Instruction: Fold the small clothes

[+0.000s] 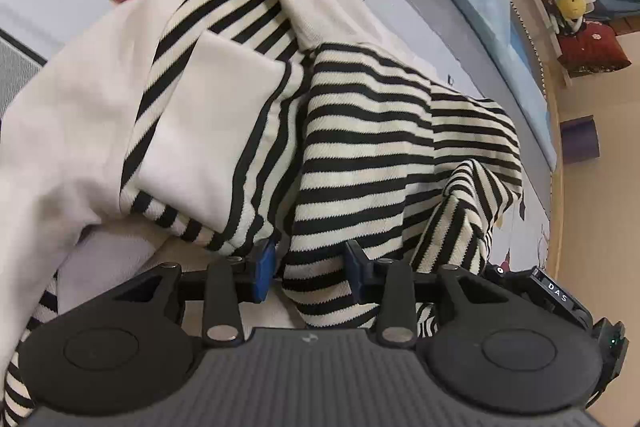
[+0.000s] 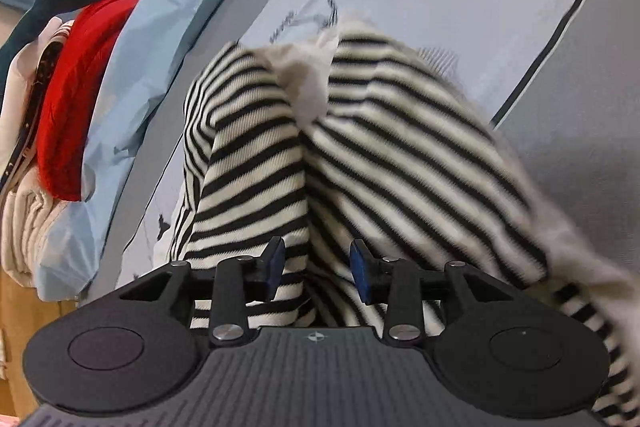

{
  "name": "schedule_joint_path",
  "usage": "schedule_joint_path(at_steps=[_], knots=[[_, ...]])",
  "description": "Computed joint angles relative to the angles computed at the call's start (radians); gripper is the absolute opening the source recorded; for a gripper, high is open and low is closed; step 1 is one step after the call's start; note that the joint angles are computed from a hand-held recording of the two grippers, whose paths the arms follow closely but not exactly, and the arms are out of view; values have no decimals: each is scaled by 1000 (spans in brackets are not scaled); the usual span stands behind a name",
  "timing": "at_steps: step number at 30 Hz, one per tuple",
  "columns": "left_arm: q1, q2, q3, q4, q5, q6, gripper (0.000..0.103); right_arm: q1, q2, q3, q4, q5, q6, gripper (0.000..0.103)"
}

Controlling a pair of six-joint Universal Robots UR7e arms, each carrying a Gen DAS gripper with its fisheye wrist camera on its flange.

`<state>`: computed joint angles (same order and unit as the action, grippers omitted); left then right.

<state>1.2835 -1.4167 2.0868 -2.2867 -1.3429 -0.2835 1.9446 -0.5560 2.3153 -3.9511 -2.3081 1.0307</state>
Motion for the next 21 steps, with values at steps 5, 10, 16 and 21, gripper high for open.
schedule_joint_path(at_steps=[5,10,16,21], knots=[[1,11,-3,-27,-5,10,25,3,24,-22,13,-1,8,37],[-16,2,6,-69,13,59,6,16,39,-35,-46,2,-77,5],[-1,-60,73,-436,-160,210,5,67,79,-68,-308,-6,-279,1],[31,-91,85,-578,-273,302,5,99,100,-80,-626,160,-579,1]])
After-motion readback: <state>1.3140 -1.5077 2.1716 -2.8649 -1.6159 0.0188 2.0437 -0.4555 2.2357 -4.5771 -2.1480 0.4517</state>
